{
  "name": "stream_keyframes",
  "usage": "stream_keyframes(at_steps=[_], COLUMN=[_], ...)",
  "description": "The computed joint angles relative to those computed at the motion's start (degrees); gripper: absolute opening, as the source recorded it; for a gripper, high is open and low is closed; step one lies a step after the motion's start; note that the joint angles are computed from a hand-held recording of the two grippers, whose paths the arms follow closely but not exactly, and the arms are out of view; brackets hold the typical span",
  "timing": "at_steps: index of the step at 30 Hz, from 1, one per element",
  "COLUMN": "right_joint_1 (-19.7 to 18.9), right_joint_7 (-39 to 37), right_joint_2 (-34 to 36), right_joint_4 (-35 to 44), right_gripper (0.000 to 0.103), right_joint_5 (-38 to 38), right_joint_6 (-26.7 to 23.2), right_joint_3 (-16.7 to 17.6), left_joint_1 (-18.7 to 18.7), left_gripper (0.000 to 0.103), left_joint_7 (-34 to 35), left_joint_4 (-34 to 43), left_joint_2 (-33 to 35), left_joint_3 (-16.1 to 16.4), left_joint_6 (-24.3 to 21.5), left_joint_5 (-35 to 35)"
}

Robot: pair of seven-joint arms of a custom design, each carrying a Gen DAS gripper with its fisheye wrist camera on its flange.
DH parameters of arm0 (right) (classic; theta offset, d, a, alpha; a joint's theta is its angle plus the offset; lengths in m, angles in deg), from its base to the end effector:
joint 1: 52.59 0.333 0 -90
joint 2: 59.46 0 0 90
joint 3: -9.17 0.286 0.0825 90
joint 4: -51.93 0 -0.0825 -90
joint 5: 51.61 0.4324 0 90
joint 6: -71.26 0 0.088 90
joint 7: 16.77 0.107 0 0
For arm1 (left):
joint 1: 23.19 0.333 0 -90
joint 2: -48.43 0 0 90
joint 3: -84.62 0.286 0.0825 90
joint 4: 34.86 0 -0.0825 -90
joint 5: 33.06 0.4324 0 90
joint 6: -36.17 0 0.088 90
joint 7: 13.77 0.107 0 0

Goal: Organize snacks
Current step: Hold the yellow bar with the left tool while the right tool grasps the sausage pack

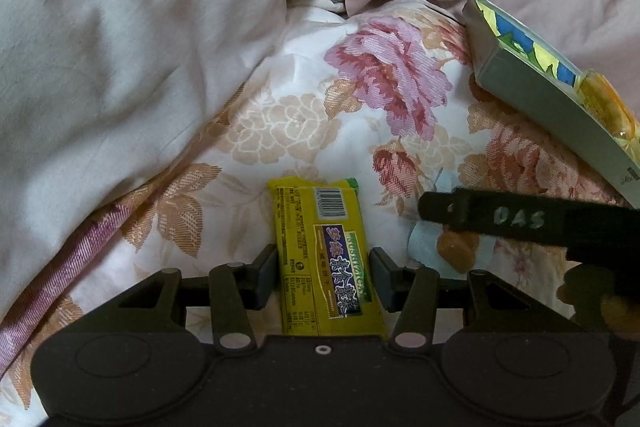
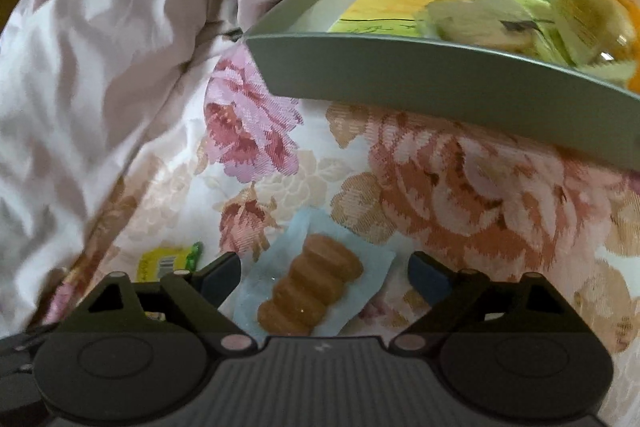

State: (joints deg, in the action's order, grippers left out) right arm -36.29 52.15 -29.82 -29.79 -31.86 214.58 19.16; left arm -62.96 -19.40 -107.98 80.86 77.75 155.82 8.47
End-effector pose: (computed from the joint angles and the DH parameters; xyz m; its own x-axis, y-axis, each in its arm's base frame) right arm 0.7078 0.3194 0.4201 0.5742 -0.7936 -0.2011 -0.7243 -0.3779 -0.5767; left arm 0.5709 -0.5272 0.4236 0.4925 -0.8459 0.2048 -0.6406 -0.5116 -0.5727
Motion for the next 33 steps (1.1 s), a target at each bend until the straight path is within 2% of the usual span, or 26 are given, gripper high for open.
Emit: stream_keyframes(at_steps=[4,7,16,22,33], right_joint_1=[0.90,-0.47,-5.04,-7.02,-8.12], right_joint_7=[-3.44,-8.19,-22.06,-31.06,-39.99], right_joint_2=[-0.72,-2.22,-6.50,-8.77,-13.70], right_joint_4=[-2.38,-5.52,-11.97,-13.82,-16.96], right_gripper=[0.093,0.088,0.075,0.074,0.073], right_joint_5=[-2.82,-1.29,10.20,17.70,23.41], right_joint_6=[3.40,6.02,7.89,4.31,-7.83], right_joint_3=[-0.13,1.23,4.22,4.35,-0.27], left_joint_1=[0.07,0.04,-0.57,-0.57,-1.20], left_gripper=[0.052,0.052,0.051,0.051,0.051], left_joint_7=[0.77,1.20,4.08,5.31,8.94], left_joint_4=[0.23,0.49,2.16,2.02,3.71], left_joint_2=[0.16,0.32,1.44,1.37,2.87], left_joint_3=[-0.04,-0.03,0.21,-0.08,-0.79], left_joint_6=[-0.10,-0.28,-1.22,0.19,4.43], left_joint_5=[-0.12,-0.24,-0.15,-0.54,-3.28])
